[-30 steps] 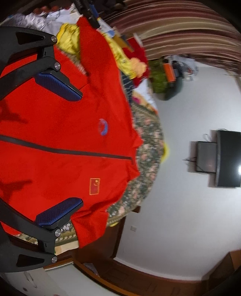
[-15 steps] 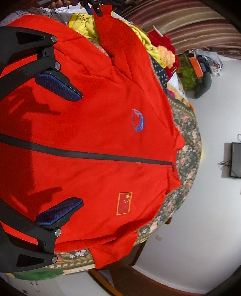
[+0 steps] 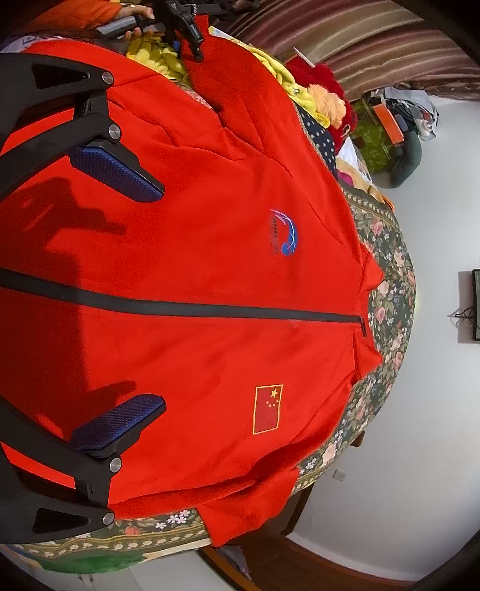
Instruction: Fold large clothes
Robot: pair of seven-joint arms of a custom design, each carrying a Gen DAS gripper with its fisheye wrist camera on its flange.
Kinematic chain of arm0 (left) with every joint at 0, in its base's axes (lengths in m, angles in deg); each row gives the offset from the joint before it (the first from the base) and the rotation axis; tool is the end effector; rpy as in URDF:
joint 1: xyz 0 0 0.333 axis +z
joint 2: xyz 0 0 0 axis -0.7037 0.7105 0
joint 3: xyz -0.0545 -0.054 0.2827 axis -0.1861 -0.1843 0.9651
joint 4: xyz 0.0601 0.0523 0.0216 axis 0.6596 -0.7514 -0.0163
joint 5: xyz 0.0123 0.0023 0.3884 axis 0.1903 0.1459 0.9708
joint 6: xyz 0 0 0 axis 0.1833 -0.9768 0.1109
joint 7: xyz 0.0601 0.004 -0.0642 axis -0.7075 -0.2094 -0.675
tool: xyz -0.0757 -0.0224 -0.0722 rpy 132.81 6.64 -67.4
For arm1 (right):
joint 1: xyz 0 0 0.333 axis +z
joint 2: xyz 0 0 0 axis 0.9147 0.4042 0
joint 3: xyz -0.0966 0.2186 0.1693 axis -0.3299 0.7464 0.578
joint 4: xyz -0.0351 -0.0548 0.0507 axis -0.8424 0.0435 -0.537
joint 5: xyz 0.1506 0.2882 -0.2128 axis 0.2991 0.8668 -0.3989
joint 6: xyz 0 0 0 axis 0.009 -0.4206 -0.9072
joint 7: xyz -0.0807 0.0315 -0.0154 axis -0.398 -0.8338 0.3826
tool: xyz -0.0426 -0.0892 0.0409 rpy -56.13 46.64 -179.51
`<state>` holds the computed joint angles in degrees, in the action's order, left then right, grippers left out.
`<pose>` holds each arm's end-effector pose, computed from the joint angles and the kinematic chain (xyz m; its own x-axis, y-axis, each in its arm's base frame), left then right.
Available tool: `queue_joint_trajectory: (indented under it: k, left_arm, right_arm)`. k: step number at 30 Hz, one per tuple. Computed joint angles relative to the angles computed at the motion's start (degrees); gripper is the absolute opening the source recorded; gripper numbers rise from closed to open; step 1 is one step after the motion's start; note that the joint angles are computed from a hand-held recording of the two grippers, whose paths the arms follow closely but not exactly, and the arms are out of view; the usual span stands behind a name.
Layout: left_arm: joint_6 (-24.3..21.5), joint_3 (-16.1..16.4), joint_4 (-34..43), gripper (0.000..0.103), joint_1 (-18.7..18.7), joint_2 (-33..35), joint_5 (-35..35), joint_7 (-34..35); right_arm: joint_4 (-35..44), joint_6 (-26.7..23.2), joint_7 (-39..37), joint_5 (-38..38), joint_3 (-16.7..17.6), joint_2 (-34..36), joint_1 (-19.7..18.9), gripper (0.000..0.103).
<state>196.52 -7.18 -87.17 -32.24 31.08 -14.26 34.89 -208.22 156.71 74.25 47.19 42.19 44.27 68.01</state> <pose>0.6143 0.0589 0.3392 0.2867 -0.8352 0.4693 -0.7696 -0.4925 -0.4064 0.5148 0.0401 0.4421 -0.1433 -0.9886 -0.0456 -0.7844 0.1416 -0.6039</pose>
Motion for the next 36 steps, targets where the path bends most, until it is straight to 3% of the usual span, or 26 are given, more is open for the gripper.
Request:
queue_joint_trajectory:
  k: [4, 6, 11, 14, 18, 21, 25, 30, 32, 36]
  left_arm:
    - [5.46, 3.25, -3.84, 0.029, -4.31, -3.61, 10.68, -7.59]
    - [7.85, 8.60, -5.67, 0.016, -9.25, -5.63, 26.18, -18.60]
    - [8.31, 20.63, -4.00, 0.007, -18.73, -8.25, 63.47, -44.25]
    - [8.73, 20.45, 0.09, 0.005, -18.45, -8.85, 71.04, -47.58]
    - [8.51, 16.24, 7.73, 0.002, -17.15, -7.88, 72.60, -46.38]
    - [8.98, 9.39, 14.03, 0.002, -14.63, -6.21, 65.37, -39.53]
    - [7.06, 1.85, 23.82, 0.002, -14.99, -1.86, 56.11, -29.58]
    - [1.15, -2.75, 36.32, 0.002, -20.94, 6.47, 51.46, -20.23]
    - [-3.98, -3.77, 43.22, 0.002, -24.64, 11.71, 51.34, -16.52]
    - [-16.85, -4.10, 55.32, 0.002, -31.16, 21.14, 50.67, -11.42]
  right_arm:
    - [-0.81, 0.47, 0.63, -1.50, 0.46, -1.64, -0.57, 0.103]
    - [-1.43, 0.72, 0.47, -1.33, 0.50, -2.76, -0.57, 0.103]
    - [-3.22, 2.04, -0.55, -0.26, 0.47, -5.94, -0.96, 0.103]
    - [-4.40, 2.85, -0.51, -0.14, 0.89, -8.04, -2.10, 0.103]
    - [-5.71, 3.38, -0.38, 1.00, 0.58, -10.42, -3.39, 0.103]
    - [-7.25, 4.53, -3.52, 5.24, -2.16, -12.06, -1.94, 0.103]
    - [-8.85, 5.42, -7.60, 9.89, -4.68, -13.78, -1.54, 0.103]
    - [-10.82, 6.51, -15.23, 18.22, -10.11, -16.10, 1.83, 0.103]
    - [-11.41, 6.69, -18.09, 21.32, -11.98, -17.03, 2.86, 0.103]
    - [-12.24, 7.04, -20.53, 23.45, -11.26, -17.95, 0.72, 0.103]
